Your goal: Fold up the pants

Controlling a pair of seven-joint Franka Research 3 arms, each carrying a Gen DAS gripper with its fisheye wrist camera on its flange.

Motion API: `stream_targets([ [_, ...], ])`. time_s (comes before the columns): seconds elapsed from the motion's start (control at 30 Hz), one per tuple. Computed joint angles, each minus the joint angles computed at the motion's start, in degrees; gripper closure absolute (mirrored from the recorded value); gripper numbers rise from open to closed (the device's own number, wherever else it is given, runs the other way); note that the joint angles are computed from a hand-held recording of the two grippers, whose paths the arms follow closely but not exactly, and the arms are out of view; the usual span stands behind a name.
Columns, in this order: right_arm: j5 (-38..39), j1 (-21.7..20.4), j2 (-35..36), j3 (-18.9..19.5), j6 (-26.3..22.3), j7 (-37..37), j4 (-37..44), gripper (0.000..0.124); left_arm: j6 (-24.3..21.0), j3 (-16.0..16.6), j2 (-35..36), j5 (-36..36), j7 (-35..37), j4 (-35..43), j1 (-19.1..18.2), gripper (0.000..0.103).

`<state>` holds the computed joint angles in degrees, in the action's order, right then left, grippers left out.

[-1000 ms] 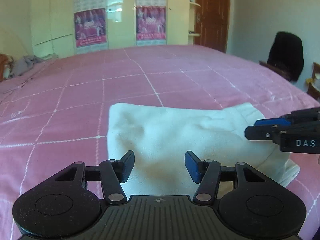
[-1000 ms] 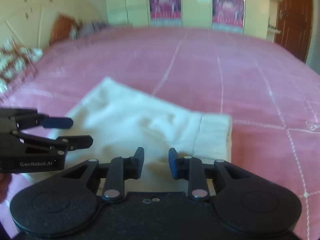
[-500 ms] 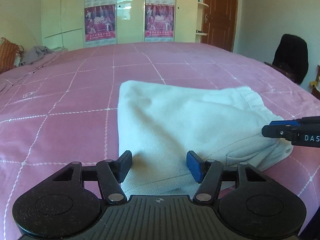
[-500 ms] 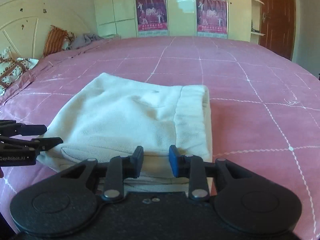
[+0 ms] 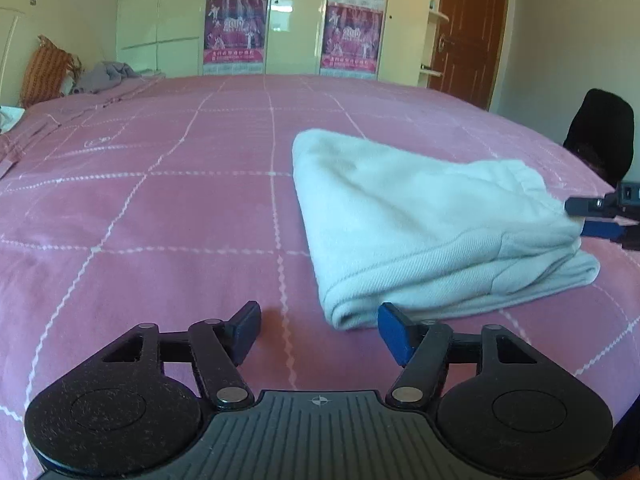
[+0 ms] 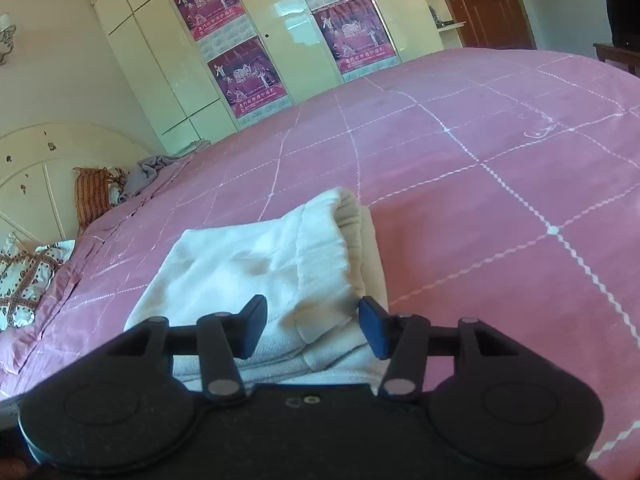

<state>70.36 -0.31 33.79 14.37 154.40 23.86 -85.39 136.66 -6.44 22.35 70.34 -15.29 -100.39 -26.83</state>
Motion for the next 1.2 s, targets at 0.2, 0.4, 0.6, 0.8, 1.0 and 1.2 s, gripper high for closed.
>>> stream_targets([
  [0.2, 4.28, -0.74, 1.33, 0.72, -3.3, -1.49, 1.66, 0.076, -1.49, 0.47, 1.1, 1.13, -0.08, 1.16, -1.01, 0.033],
  [0.4, 3.89, -3.36, 2.35, 3.24, -6.36, 2.18, 2.51, 0.106, -1.65, 0.37, 0.85, 1.44, -0.89, 0.7, -0.94, 0.033],
  [0.6, -0.76, 0.29, 3.19, -1.73, -5.99, 10.99, 2.86, 0.106, -1.02, 0.34, 0.56, 2.07, -1.58, -0.11, -0.62, 0.032],
  [0.8, 10.33, -3.98, -2.34, 0.81, -7.69, 5.51, -3.66, 0.082, -1.88, 0.25, 0.79, 2.55, -2.57, 0.16, -0.76, 0.031],
  [1.0, 4.55, -1.79, 1.77, -2.56, -13.3, 18.21, 0.6, 0.076, -2.16, 0.12, 0.82, 2.73, -2.58, 0.07, -0.87, 0.031],
  [1.2, 0.23, -1.04, 3.57, -1.14, -10.82, 16.57, 2.98, 0.098, -2.6, 0.1, 1.14, 2.39, -1.87, 0.49, -0.99, 0.029],
])
